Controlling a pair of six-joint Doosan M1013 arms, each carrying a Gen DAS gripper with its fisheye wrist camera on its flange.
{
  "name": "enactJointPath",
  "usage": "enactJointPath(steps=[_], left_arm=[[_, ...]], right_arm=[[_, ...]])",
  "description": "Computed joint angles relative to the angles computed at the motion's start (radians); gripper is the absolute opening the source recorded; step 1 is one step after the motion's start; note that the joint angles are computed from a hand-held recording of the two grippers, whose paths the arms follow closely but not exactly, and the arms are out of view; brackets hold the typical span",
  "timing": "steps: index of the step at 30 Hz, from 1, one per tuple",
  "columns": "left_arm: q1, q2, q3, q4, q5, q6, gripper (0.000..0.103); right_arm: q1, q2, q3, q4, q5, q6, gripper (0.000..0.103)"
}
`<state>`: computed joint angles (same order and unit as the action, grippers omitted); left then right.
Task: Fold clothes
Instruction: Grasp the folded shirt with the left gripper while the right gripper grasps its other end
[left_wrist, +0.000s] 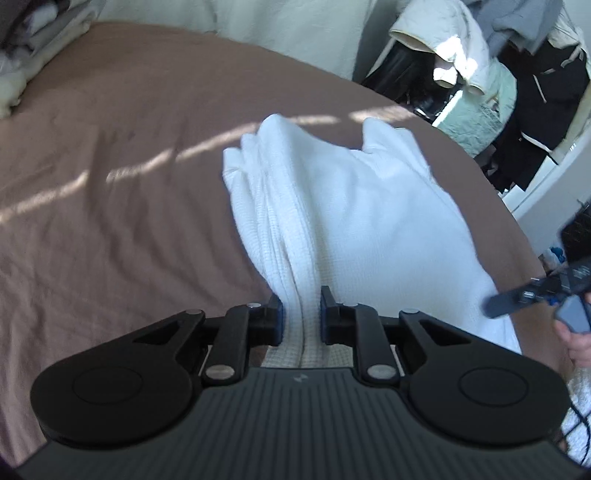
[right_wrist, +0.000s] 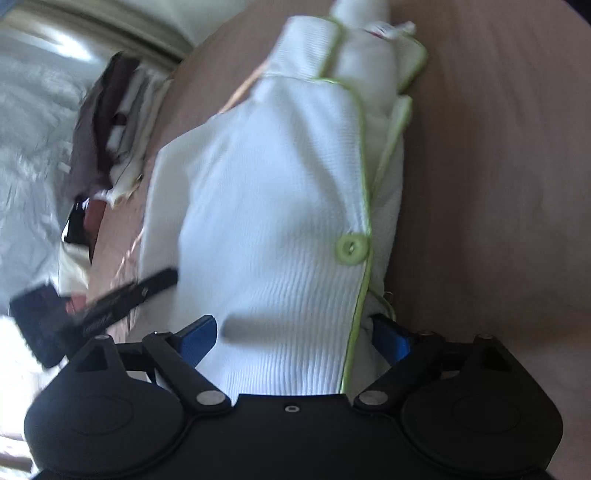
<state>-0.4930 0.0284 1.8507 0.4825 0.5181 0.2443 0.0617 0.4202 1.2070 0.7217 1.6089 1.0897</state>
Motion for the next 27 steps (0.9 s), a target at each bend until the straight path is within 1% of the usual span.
enactJointPath(steps=[1,2,3,5,6,8,9,10,11,12,13,14,15,16,17,18,20,21,22,23,24,25,26,27], left_arm=[[0.01,-0.007,0.008,-0.032,-0.011,-0.01,0.028],[0.019,-0.014,0.018,-0.053,-0.026,-0.031,0.034],[0.027,-0.014,0.024,-0.062,-0.041,-0.055,0.042],[0.042,-0.012,0.035,-0.07,-0.071,-0.104,0.05],[0.052,-0.007,0.037,-0.098,-0.091,-0.101,0.055],[0.075,0.012,0.031,-0.2,-0.125,-0.021,0.063],[0.079,0.019,0.026,-0.209,-0.132,0.001,0.067],[0.08,0.027,0.016,-0.203,-0.125,0.021,0.067],[0.077,0.035,0.003,-0.189,-0.106,0.04,0.066],[0.068,0.042,-0.012,-0.141,-0.073,0.038,0.044],[0.047,0.048,-0.033,-0.05,-0.007,0.027,0.024],[0.018,0.059,-0.062,0.048,0.076,0.045,0.014],[-0.017,0.072,-0.092,0.15,0.154,0.063,0.012],[-0.047,0.078,-0.109,0.242,0.203,0.046,0.012],[-0.07,0.079,-0.118,0.323,0.228,0.009,0.012],[-0.088,0.076,-0.121,0.407,0.247,-0.043,0.012],[-0.111,0.066,-0.113,0.584,0.282,-0.185,0.012],[-0.112,0.065,-0.113,0.629,0.298,-0.236,0.018],[-0.1,0.066,-0.115,0.629,0.305,-0.271,0.025],[-0.085,0.072,-0.121,0.598,0.323,-0.296,0.058],[-0.067,0.083,-0.131,0.534,0.353,-0.311,0.088],[-0.048,0.089,-0.133,0.471,0.368,-0.331,0.088],[-0.03,0.089,-0.123,0.412,0.364,-0.355,0.088],[-0.009,0.081,-0.106,0.346,0.329,-0.384,0.088]], right_arm=[[-0.007,-0.011,0.013,0.023,-0.023,-0.011,0.094],[-0.017,-0.02,0.026,0.064,-0.053,-0.017,0.094],[-0.027,-0.028,0.04,0.105,-0.083,-0.025,0.094],[-0.035,-0.031,0.053,0.16,-0.147,-0.017,0.094],[-0.035,-0.029,0.057,0.174,-0.184,-0.013,0.094],[-0.027,-0.016,0.064,0.166,-0.266,-0.012,0.094],[-0.022,-0.004,0.062,0.15,-0.297,0.007,0.094],[-0.014,0.007,0.068,0.145,-0.323,0.023,0.094],[-0.011,0.017,0.079,0.167,-0.34,0.016,0.094],[-0.007,0.017,0.102,0.22,-0.372,-0.024,0.094],[-0.004,0.014,0.124,0.278,-0.399,-0.088,0.085],[0.003,0.017,0.125,0.301,-0.399,-0.136,0.06],[0.01,0.014,0.126,0.317,-0.407,-0.187,0.041],[0.02,0.004,0.129,0.319,-0.428,-0.244,0.035],[0.026,-0.009,0.136,0.337,-0.449,-0.314,0.032],[0.027,-0.029,0.149,0.381,-0.469,-0.405,0.032],[0.024,-0.056,0.164,0.482,-0.494,-0.547,0.031],[0.022,-0.061,0.164,0.527,-0.513,-0.596,0.031],[0.024,-0.056,0.152,0.545,-0.526,-0.609,0.031],[0.028,-0.039,0.122,0.528,-0.533,-0.579,0.037],[0.037,-0.023,0.089,0.471,-0.556,-0.526,0.043],[0.055,-0.006,0.059,0.361,-0.601,-0.444,0.053],[0.074,0.013,0.024,0.236,-0.636,-0.349,0.053],[0.083,0.028,0.004,0.163,-0.645,-0.28,0.054]])
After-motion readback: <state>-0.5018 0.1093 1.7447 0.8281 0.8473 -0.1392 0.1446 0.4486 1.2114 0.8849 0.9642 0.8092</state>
